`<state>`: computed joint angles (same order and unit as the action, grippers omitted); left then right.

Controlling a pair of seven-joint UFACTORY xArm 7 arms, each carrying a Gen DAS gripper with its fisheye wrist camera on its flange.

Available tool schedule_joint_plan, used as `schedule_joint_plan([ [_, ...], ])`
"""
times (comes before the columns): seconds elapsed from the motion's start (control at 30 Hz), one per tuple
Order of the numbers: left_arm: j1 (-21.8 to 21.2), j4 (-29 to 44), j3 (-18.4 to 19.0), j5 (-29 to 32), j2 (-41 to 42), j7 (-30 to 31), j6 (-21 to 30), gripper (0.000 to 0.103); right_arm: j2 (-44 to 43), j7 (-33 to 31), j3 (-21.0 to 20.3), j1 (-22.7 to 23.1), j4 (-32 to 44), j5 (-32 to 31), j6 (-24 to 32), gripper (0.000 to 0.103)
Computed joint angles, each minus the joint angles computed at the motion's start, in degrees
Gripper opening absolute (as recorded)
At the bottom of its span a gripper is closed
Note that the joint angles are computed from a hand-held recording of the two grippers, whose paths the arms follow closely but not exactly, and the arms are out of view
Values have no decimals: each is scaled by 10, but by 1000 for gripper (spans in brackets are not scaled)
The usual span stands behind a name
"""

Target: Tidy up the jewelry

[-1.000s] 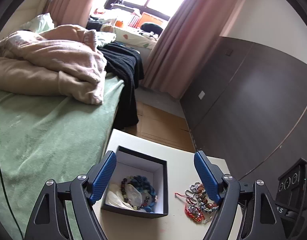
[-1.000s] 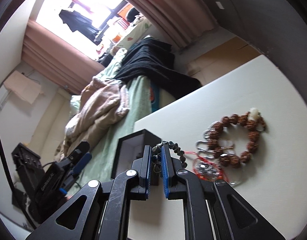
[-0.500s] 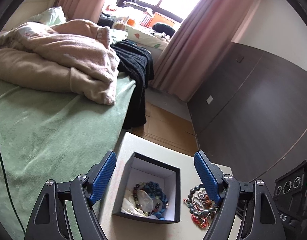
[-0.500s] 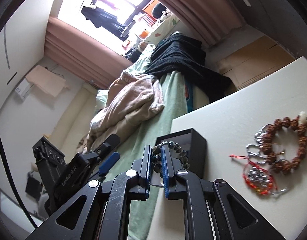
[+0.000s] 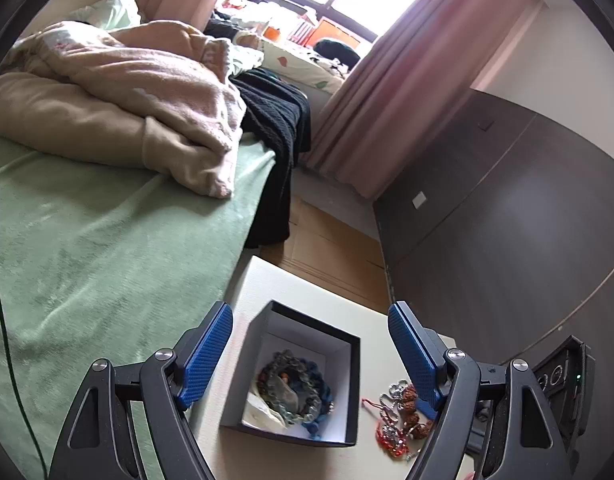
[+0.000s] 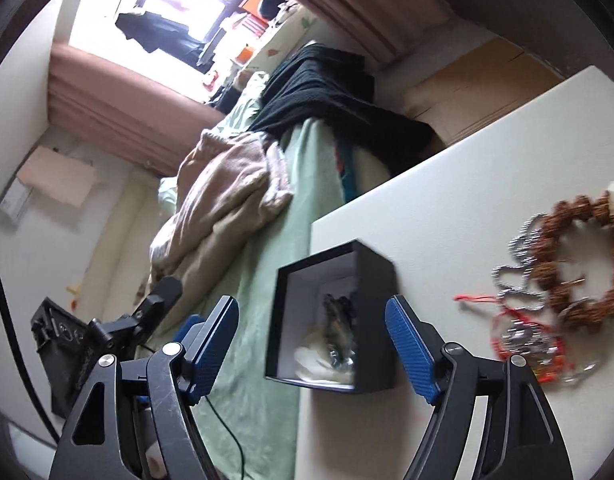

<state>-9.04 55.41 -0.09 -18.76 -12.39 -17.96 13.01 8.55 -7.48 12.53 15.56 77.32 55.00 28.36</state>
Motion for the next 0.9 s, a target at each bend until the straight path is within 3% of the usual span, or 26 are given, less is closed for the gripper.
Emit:
schedule_joint_plan([
  [0.33, -7, -1, -26, 39, -3, -8, 9, 81, -78, 96, -40, -8, -70, -133, 2, 77],
  [0.9, -59, 27, -73, 98, 36, -4, 26, 80, -167, 177, -89, -33, -152, -240, 67, 77],
])
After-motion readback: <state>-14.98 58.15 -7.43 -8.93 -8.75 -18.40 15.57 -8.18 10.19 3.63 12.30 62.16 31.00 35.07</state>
